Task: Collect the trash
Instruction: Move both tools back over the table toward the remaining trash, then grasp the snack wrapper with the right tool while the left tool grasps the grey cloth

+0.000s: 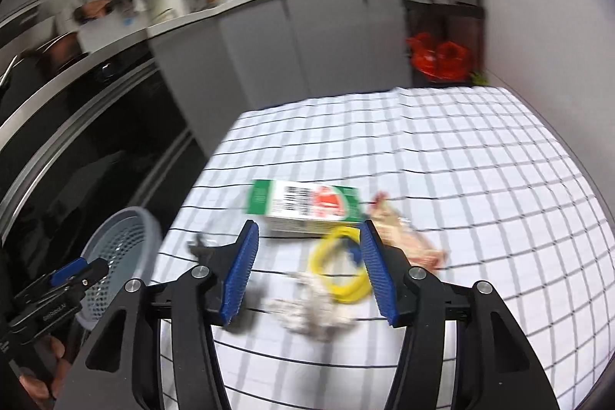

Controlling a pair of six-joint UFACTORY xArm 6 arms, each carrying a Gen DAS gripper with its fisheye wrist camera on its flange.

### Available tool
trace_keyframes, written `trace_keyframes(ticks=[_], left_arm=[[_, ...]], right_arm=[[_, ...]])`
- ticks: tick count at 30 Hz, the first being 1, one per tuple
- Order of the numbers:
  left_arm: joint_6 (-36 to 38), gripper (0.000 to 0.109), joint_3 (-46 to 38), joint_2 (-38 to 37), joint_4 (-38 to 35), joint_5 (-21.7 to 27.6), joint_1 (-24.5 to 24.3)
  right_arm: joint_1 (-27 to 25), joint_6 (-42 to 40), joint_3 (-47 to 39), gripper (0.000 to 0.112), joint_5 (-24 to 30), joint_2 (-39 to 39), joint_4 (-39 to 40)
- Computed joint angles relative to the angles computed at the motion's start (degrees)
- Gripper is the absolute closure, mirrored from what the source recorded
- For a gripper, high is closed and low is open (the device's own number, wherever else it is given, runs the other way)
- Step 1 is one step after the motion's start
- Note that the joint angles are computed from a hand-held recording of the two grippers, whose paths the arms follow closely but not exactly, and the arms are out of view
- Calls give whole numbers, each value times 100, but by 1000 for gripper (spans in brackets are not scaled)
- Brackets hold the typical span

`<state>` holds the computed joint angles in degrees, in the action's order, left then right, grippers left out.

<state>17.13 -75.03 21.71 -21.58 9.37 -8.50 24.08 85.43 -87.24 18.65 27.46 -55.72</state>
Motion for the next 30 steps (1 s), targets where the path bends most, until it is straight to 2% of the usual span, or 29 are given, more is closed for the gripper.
trace_keyframes(ticks=[2,7,14,22,30], left_arm=[[-74,45,-22,41,77,-8,-124],[-440,40,-175,214,544,9,-351],[-757,36,-228,355,941,-35,-559],[-966,35,-325,494,1143,-9,-627],[-963,35,-410,614,1124,38,-645]], right_arm=[[-94,144,270,55,58,-186,-87],[-335,416,842,55,-114,-466,-131],[-505,48,1107,55,-183,-428,419],[-505,-915,743,54,-124,49,1479],[-469,-1477,258,54,196,449,1943]])
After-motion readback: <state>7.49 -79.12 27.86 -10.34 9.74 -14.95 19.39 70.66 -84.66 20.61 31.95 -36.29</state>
